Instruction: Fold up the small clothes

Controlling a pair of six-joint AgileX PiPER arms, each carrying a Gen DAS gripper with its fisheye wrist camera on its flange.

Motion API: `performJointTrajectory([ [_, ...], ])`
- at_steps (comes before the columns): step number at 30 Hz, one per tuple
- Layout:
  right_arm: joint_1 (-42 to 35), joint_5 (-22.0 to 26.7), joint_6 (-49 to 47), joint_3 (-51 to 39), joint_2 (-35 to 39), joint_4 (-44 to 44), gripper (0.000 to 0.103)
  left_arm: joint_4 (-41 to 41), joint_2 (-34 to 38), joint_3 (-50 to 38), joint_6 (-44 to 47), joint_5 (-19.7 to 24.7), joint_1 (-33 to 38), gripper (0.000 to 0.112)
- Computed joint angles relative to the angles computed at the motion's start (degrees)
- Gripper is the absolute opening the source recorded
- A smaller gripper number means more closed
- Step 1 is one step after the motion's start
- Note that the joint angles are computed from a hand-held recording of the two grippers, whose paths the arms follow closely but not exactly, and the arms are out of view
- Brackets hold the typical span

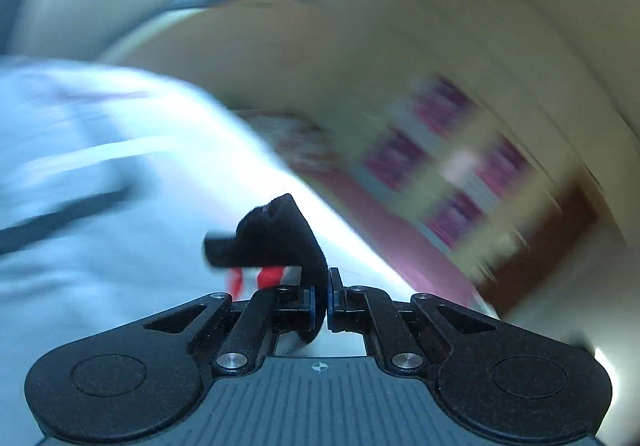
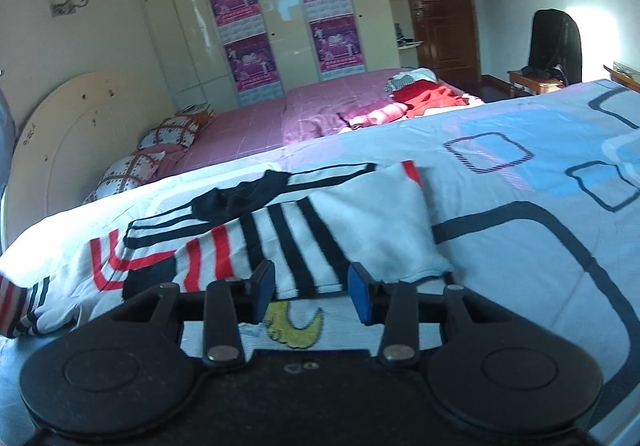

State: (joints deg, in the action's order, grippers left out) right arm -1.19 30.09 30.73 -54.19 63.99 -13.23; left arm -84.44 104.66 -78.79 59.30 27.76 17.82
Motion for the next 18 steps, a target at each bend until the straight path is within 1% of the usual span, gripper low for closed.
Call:
performJointTrajectory([
  [2, -1.35, 0.09, -1.46, 0.36, -0.78, 1.37, 0.040, 4.24, -0.52, -1.65, 1.12, -2.39, -9.14, 0.004],
  [3, -2.53, 0.10, -3.26, 0.51, -1.23, 2.96, 0.040, 9.16, 0.02, -3.17, -1.49, -3.78, -13.81, 0.004],
  [4, -3.71, 0.14, -4.99, 0.73, -1.79, 4.58, 0.040, 14.89, 1.04, -4.81, -5.52, -5.36, -18.42, 0.004],
  [7, -7.73, 0.75, -10.59, 1.00, -3.00, 9.87, 0.040, 32.07, 7.05, -10.97, -19.27, -7.74, -29.79, 0.005],
  [8, -9.33, 1.21, -12.81, 0.82, -3.08, 12.11, 0.041, 37.80, 10.12, -14.34, -24.12, -6.49, -32.25, 0.005],
  [9, -11.12, 1.48, -15.69, 0.86, -3.12, 15.25, 0.043, 43.53, 14.04, -19.02, -28.60, -2.99, -34.21, 0.005],
  [10, -13.04, 1.96, -18.98, 0.72, -2.89, 18.90, 0.045, 49.26, 15.90, -21.40, -34.29, -1.23, -36.09, 0.005],
  [11, -14.42, 2.50, -21.22, 0.59, -2.54, 21.57, 0.051, 52.70, 16.01, -21.50, -37.73, -1.10, -37.35, 0.005],
  [12, -15.23, 2.81, -22.60, 0.44, -2.10, 23.47, 0.057, 53.84, 14.32, -19.30, -38.88, -2.92, -38.28, 0.005],
  [13, -15.95, 2.68, -24.96, 0.63, -1.81, 26.37, 0.059, 52.70, 11.58, -15.42, -37.92, -5.12, -38.50, 0.009],
  [14, -16.07, 2.11, -27.20, 1.05, -1.51, 29.36, 0.060, 49.26, 9.08, -12.41, -35.32, -5.59, -37.61, 0.015],
  [16, -15.10, 1.01, -30.76, 1.43, 0.27, 35.69, 0.060, 38.50, 2.28, -2.64, -24.69, -8.37, -34.70, 0.017],
  [18, -13.05, 0.06, -36.54, 1.56, 3.17, 45.77, 0.059, 32.02, -4.29, 6.92, -15.36, -11.56, -31.75, 0.017],
])
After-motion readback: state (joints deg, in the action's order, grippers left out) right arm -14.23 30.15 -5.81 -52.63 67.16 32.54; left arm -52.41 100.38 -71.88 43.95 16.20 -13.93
